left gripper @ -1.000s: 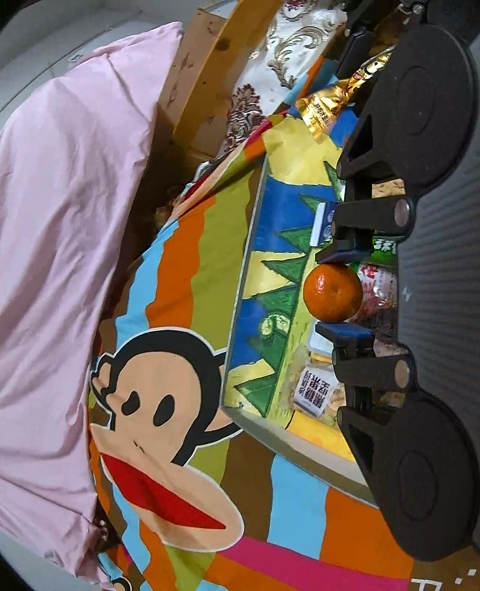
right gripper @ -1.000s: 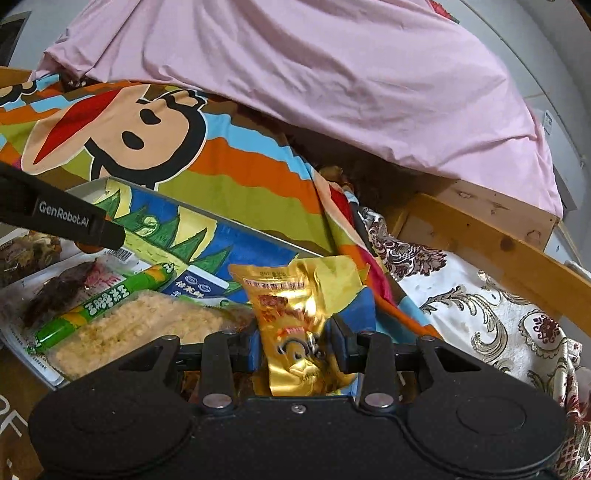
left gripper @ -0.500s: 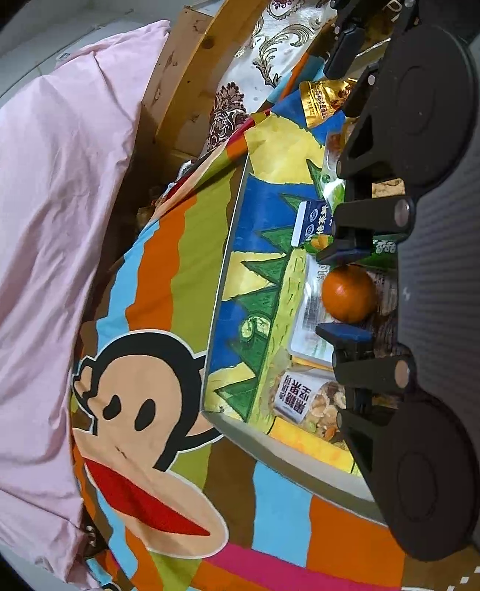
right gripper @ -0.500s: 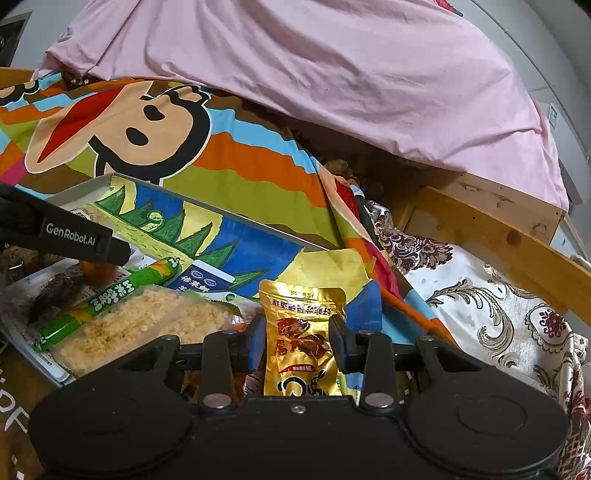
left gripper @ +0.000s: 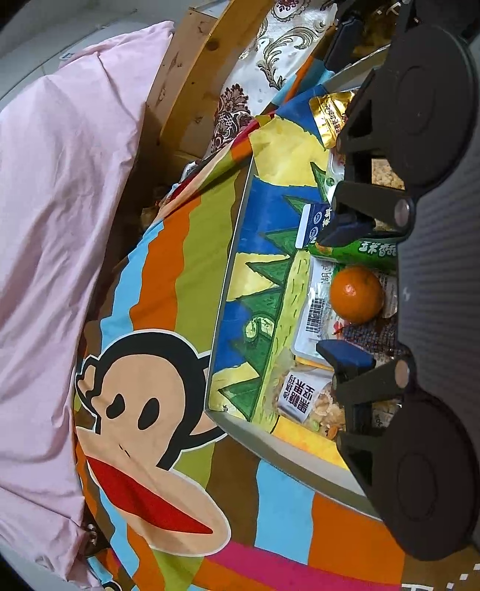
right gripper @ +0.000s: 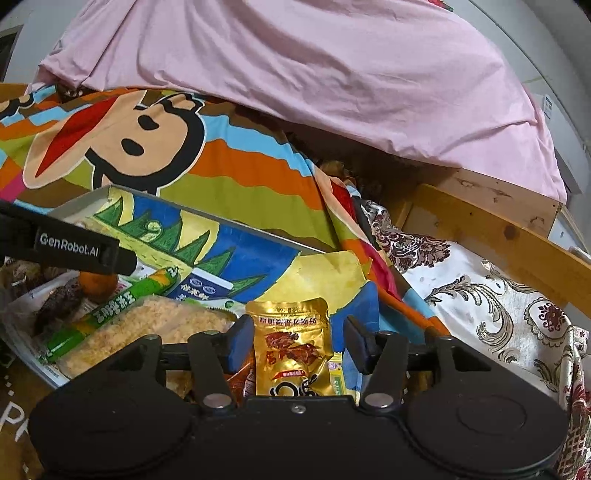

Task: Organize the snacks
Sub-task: 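Lower the orange and gold pouch into the tray and open both tools, then lift both tools away from the tray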

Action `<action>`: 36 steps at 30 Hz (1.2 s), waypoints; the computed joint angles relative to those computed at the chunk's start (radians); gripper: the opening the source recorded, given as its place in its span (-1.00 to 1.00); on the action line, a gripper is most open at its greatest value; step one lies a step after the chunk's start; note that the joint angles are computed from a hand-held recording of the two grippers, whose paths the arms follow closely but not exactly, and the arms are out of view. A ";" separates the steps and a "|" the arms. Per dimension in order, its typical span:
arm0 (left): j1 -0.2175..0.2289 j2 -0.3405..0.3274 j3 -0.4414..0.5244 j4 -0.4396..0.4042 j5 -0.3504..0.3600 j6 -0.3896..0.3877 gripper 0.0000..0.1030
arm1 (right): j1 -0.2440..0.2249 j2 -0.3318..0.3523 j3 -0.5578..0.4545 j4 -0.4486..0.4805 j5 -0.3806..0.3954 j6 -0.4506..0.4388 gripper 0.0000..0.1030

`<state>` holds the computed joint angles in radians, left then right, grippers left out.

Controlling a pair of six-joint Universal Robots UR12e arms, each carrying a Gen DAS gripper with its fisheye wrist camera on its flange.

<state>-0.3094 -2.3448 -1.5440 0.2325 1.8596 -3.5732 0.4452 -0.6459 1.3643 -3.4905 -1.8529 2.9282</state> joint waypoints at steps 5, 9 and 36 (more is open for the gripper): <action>-0.002 0.001 0.000 0.004 0.009 0.006 0.27 | -0.002 -0.004 0.003 -0.007 0.003 0.018 0.18; -0.004 0.002 0.000 0.009 0.017 0.009 0.38 | -0.004 -0.008 0.003 -0.002 0.008 0.043 0.29; -0.043 0.095 -0.068 0.128 0.163 0.090 0.99 | -0.015 -0.120 0.108 -0.140 0.046 0.227 0.98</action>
<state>-0.3525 -2.2497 -1.6120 0.3602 2.0228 -3.4830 0.4300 -0.7662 1.4726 -3.6305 -1.8068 3.1554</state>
